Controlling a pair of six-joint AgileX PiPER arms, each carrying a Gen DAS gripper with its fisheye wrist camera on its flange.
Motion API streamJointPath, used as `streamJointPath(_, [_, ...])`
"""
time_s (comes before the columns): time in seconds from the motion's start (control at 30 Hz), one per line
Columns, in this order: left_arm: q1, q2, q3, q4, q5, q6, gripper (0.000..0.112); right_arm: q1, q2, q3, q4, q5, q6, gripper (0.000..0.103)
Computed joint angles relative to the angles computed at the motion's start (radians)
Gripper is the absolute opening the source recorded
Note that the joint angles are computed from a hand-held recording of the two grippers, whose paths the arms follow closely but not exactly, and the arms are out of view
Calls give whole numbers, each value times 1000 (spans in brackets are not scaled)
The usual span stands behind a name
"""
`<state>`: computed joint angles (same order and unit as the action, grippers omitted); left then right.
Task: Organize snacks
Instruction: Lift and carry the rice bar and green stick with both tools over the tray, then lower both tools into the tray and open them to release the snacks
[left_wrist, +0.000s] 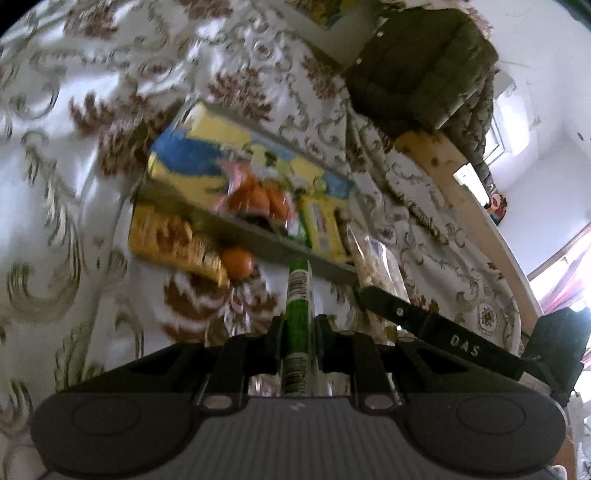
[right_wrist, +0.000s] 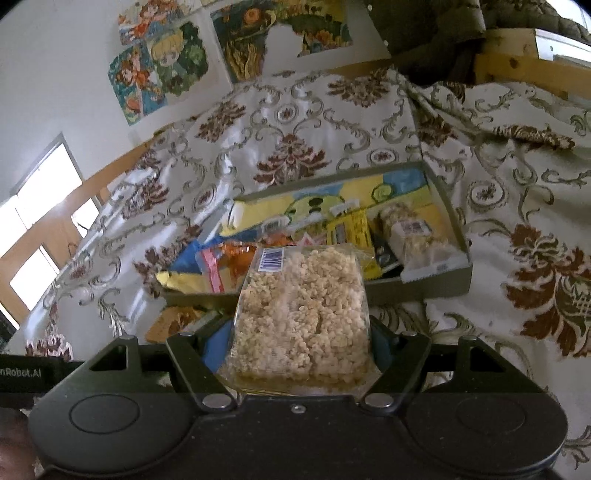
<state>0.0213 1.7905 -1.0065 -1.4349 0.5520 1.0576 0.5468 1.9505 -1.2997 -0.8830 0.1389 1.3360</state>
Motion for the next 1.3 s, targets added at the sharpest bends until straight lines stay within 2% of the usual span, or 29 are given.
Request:
streamJointPath(0.17, [-7,24,-90,30,-17,-85,19,-28,6,-27,-178,-18,188,76])
streamJointPath(0.23, [-20,49,-144,51,-36,-122,19,-41,27,-66,-217,-18,214,76])
streamJointPath(0.33, [-40,111,-240,55,-56,-136,19,-53,70,-139,-182,-1,137,76])
streamJointPath(0.4, [-56,163,-311,59,-79,-147,19,-60,110,-193,-256,5,185,76])
streamJointPath(0.47, [-65,225,-389,54,-90,-168,19,-73,159,-257,-248,-3,170,76])
streamJointPath(0.57, [-73,321,-506,54,-105,-207,19,-92,235,-356,-118,-2,30,76])
streamJointPath(0.7, [-96,439,-673,200,-145,-359,19,-115,325,-472,187,8,-274,76])
streamJointPath(0.77, [-111,484,-740,306,-168,-452,19,-122,366,-527,274,18,-362,76])
streamJointPath(0.93, [-144,567,-856,541,-203,-674,19,-121,453,-635,261,59,-378,76])
streamJointPath(1.07, [-146,612,-916,610,-181,-756,19,-121,496,-687,294,85,-425,76])
streamJointPath(1.2, [-157,623,-936,712,-196,-829,19,-106,525,-726,227,126,-391,76])
streamJointPath(1.3, [-173,630,-960,881,-199,-972,20,-96,540,-742,187,146,-375,76])
